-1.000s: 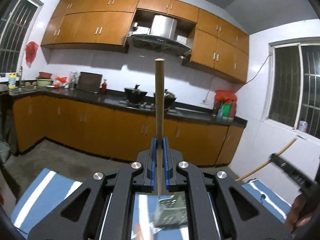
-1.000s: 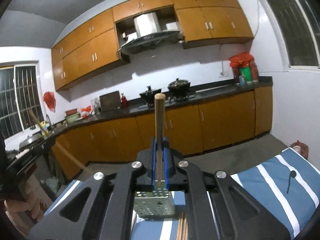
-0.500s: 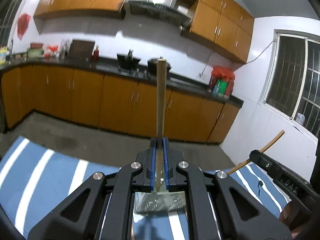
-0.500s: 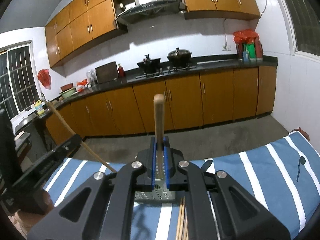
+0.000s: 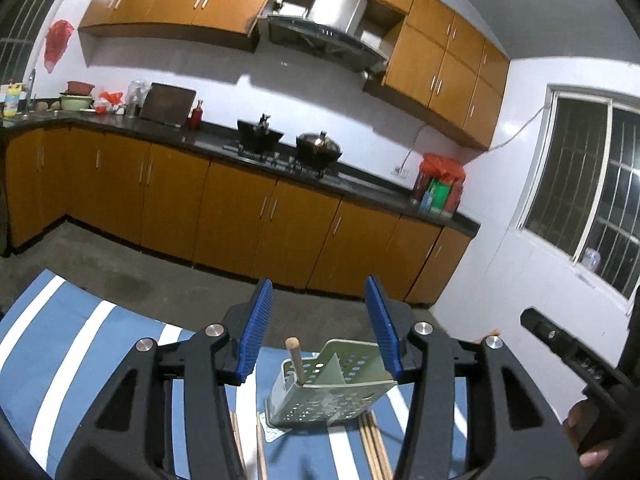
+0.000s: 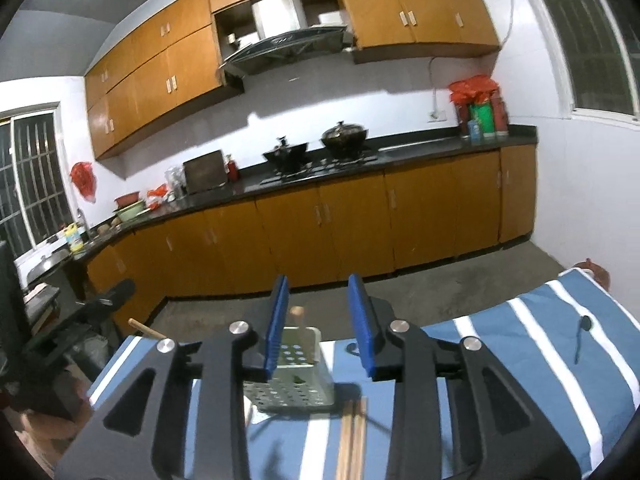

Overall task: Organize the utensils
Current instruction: 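Lower both chopsticks into the holder and open both grippers, then grasp another chopstick with the right gripper while the left gripper grasps one too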

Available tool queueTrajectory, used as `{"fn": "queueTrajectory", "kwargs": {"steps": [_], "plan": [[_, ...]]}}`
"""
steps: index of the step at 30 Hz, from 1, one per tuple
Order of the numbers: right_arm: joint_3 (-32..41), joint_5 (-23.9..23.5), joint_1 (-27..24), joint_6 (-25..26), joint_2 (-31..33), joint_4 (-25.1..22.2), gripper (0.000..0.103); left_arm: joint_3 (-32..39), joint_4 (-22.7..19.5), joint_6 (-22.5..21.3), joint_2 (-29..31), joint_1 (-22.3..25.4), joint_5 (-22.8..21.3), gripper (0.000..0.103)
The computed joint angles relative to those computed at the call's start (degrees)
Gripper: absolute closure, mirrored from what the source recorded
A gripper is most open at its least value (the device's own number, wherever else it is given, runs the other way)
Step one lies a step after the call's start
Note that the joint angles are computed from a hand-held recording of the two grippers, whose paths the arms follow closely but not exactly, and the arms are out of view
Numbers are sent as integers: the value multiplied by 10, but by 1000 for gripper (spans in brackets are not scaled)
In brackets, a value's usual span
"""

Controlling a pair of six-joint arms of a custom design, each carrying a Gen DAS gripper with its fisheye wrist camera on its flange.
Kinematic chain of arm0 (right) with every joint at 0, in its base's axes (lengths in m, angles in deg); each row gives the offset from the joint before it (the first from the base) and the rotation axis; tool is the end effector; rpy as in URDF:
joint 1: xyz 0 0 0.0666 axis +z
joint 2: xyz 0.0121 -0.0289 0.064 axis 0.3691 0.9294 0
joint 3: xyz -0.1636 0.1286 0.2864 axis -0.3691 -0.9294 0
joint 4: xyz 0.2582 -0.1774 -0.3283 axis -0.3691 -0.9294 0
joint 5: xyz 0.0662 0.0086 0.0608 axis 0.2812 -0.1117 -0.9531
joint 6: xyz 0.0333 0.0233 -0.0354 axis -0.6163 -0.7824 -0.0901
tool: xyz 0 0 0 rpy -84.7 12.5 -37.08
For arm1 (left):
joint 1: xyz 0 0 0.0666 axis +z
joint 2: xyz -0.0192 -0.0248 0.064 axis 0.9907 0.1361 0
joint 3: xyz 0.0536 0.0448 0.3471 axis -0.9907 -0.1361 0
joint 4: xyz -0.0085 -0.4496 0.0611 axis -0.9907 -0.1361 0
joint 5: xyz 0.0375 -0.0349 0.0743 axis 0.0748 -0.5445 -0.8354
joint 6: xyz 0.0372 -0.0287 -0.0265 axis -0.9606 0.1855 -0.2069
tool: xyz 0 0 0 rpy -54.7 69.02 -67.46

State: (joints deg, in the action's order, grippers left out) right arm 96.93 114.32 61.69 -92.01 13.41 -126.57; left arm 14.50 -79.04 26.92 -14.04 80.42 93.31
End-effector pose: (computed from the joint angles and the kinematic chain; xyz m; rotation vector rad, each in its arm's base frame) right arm 0.2801 0.2039 0.6785 0.3039 1.8746 0.1108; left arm 0.3635 -0.0269 0.6927 0.1267 1.8779 -0.5905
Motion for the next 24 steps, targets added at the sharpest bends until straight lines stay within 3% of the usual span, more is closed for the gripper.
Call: {"fn": "queueTrajectory", "kwargs": {"steps": [2,5,8,9,11,15,18,24], "plan": [[-18,29,7,-18,-19,-20,69,-17,12,4,-21,17,12,50],[-51,32,-2,-65,-40,-73,69,-51,5,-16,-56,42,-2,47],[-95,-12,-21,-110,-54,-120,69,-81,-21,-57,-76,50,-47,47],[-118,-47,-31,-126,-60,-136,70,-95,-37,-77,-83,53,-65,47],[-150,-97,-37,-141,-67,-144,80,-121,-70,-108,-91,58,-85,47],[-209,-175,-23,-158,-74,-138,85,-168,-128,-145,-103,65,-96,49],[-226,-202,-9,-165,-67,-135,85,-196,-158,-161,-114,67,-91,53],[-232,-209,10,-173,-54,-141,88,-225,-193,-179,-120,62,-83,56]]}}
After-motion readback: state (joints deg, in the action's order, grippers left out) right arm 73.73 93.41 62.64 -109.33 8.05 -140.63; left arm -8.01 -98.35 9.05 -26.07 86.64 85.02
